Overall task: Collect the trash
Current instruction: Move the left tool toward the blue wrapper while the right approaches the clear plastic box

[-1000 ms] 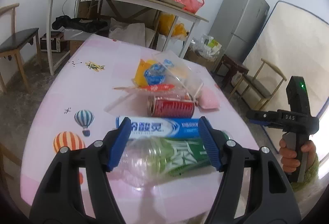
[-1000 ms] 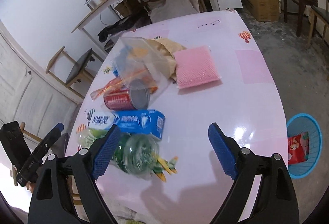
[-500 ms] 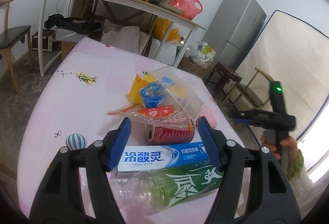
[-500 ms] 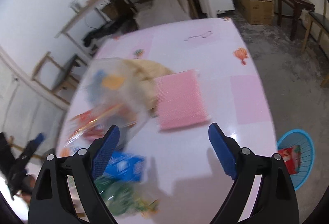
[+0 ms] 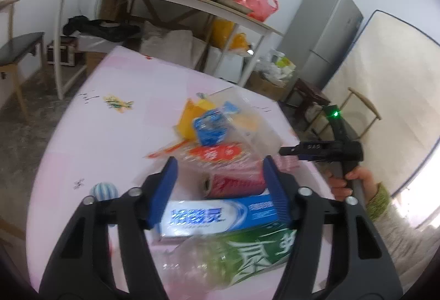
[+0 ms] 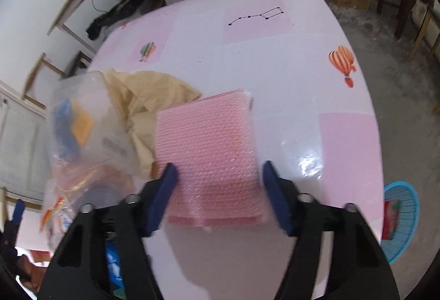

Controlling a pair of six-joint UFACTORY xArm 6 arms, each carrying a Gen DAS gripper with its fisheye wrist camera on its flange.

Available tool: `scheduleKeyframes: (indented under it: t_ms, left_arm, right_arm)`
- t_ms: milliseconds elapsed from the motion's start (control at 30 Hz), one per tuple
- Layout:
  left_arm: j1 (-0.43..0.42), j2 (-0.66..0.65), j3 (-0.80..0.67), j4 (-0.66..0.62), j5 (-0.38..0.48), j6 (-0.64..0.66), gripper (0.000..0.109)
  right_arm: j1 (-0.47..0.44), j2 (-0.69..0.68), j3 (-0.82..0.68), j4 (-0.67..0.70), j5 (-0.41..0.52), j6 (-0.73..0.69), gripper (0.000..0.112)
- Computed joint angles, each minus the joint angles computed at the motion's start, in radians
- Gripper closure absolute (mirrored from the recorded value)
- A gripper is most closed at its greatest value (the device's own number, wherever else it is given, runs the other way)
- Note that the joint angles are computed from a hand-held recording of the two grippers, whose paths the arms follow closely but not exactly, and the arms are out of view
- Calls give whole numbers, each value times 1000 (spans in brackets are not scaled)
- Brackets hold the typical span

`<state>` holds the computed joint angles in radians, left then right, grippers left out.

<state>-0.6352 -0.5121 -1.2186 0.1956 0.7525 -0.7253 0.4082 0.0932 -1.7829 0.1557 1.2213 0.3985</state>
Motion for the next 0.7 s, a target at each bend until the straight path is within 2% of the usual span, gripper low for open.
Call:
scheduleKeyframes:
  t_ms: [100, 133, 200, 400, 533, 700]
  left_arm:
    - [20, 57, -67, -101, -13, 91, 63]
    - [27, 99, -118, -143, 7, 129, 65]
    - [33, 165, -207, -171, 67, 160, 69]
    - [46, 380, -496, -285, 268, 223, 69]
    - [36, 437, -557, -309, 317, 188, 69]
    - [25, 443, -549, -327, 296, 164, 69]
  right_arm:
    - [-7, -42, 66, 21, -41, 5, 59]
    - [-10, -55, 85, 25, -52, 7, 59]
    - [-15, -78, 116, 30, -68, 13, 61]
    - [-50, -217, 288, 67, -129, 18, 61]
    - [-58, -294, 372, 84, -137, 14, 61]
    - [-65, -382, 441, 86, -96, 23, 61]
